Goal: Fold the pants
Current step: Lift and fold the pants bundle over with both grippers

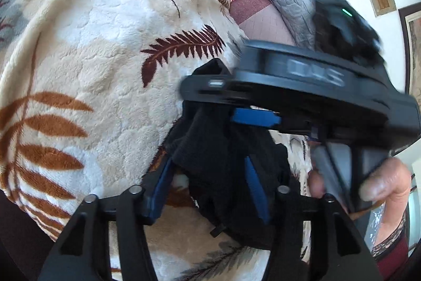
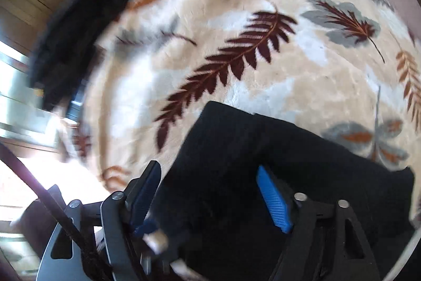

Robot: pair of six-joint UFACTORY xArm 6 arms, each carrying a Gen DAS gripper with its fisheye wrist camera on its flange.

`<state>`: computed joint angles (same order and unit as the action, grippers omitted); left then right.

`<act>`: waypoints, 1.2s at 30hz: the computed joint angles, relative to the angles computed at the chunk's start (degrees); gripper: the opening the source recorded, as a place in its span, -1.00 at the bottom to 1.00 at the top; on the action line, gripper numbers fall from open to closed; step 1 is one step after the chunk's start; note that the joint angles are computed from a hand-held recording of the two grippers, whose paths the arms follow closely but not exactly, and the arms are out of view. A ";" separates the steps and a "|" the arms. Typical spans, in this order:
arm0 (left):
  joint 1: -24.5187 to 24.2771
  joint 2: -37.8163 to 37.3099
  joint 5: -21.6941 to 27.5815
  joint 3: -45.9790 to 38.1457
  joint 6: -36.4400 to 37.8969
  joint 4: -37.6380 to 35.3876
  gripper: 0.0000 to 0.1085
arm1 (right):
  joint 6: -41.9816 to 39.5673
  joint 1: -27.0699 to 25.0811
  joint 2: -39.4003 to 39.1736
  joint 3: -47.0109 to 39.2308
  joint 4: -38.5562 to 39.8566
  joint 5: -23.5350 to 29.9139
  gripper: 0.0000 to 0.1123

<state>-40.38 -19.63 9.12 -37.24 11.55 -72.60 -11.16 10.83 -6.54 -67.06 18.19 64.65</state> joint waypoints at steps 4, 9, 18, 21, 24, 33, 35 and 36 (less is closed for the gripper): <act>0.32 0.34 -0.13 -0.56 5.57 -9.20 0.05 | 5.23 6.05 4.70 -4.45 -12.57 3.16 0.75; -0.08 0.27 -0.01 -0.07 -0.89 -1.80 -0.52 | 2.53 7.96 5.36 -4.53 -16.78 4.38 0.75; -4.00 -1.66 -1.53 -1.37 -16.34 18.95 -0.67 | -2.51 -1.51 -6.91 4.08 -6.71 -0.21 -0.59; -5.39 -1.30 -1.41 -2.89 -22.28 27.33 -0.67 | -6.27 -5.64 -12.64 7.59 -1.61 -0.80 -0.70; -6.66 0.06 -0.28 -6.03 -27.95 36.31 -0.67 | -9.70 -10.21 -16.71 9.82 4.76 -0.93 -0.70; -13.59 10.74 7.67 -21.18 -31.38 48.20 -0.67 | -20.32 -30.75 -26.44 16.09 20.05 4.09 -0.71; -14.57 12.78 9.38 -23.89 -29.24 47.27 -0.67 | -22.23 -35.66 -26.53 16.61 22.33 5.94 -0.71; -15.19 14.07 10.58 -25.70 -27.11 45.95 -0.63 | -23.34 -38.85 -26.20 16.72 23.63 7.42 -0.71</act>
<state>-55.56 -5.56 19.70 -62.94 -15.56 -26.65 -34.50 -28.01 -32.74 -50.35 41.82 72.07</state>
